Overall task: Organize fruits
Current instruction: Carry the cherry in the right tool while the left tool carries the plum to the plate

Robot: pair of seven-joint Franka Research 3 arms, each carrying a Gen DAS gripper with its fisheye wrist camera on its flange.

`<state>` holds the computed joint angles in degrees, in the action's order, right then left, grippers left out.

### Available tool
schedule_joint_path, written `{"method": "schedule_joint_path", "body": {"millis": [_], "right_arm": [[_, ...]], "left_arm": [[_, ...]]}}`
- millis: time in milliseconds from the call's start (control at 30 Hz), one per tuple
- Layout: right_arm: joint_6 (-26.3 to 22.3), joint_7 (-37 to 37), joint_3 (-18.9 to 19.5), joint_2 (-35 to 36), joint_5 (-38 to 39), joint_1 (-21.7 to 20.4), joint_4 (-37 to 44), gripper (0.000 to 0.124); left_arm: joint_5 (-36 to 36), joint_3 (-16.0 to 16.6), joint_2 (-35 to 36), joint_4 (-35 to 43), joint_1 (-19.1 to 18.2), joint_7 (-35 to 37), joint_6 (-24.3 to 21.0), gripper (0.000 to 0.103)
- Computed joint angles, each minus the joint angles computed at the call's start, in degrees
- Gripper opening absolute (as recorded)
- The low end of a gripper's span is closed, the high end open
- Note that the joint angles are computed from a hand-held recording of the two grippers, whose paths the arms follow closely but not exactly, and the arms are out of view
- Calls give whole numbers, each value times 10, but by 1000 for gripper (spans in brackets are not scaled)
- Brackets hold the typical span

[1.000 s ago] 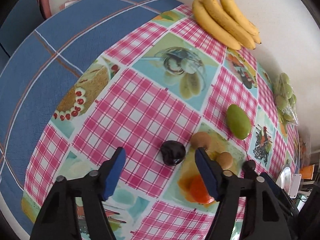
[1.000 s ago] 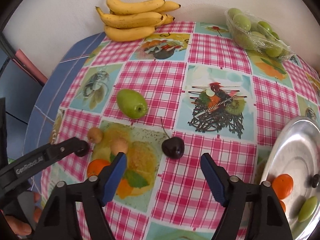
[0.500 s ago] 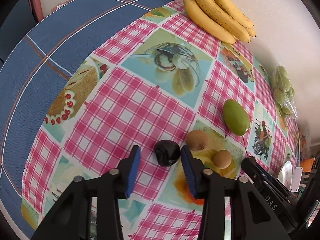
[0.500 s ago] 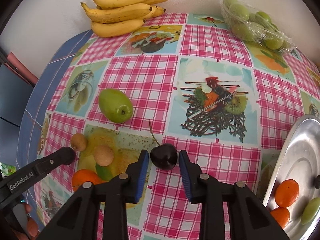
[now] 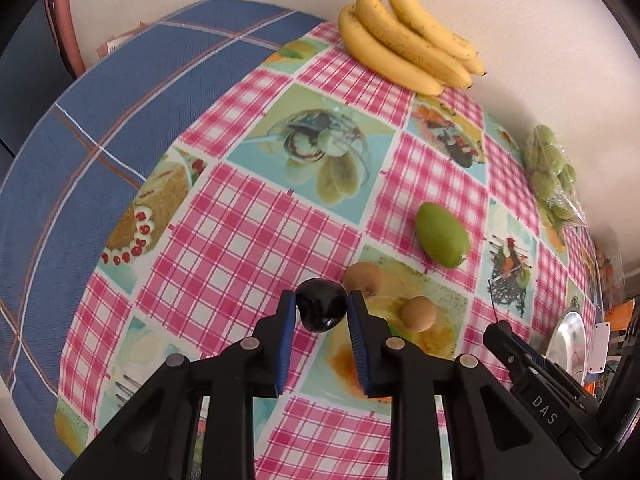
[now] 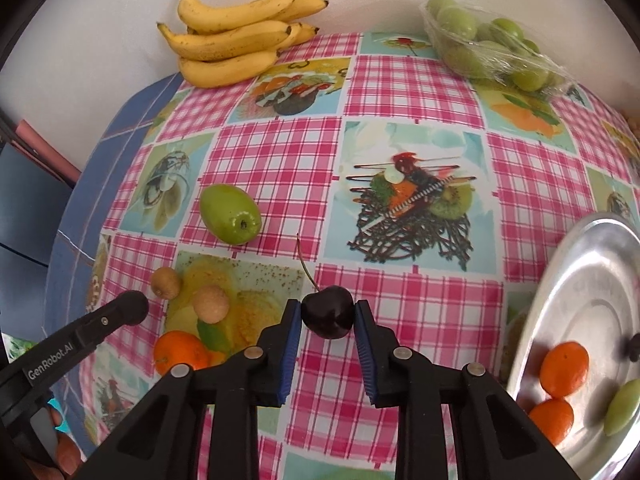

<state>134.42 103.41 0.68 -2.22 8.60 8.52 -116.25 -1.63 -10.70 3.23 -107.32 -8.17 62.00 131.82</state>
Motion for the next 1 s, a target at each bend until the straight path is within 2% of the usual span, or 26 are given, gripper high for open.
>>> {"method": "schedule_joint_path", "body": {"millis": [333,500,700,1000], "right_arm": [[-25,-4,-6,-66,34,-12,-43,29],[-32,1,-2,-102,23,-20,-64,29],[-30,1,-3,-143,22,-30,-90,29],[-38,23,1,-179,3,-49,-115,29]], "left_arm": [[22,-14,-12,7,-24,1,-6,27],[26,-19,-22,6,-36,0,-13,27],[63,-28,-21,19,-54,-12,-21,27],[83,-35,-24,22,-72,-40,-22,27]]}}
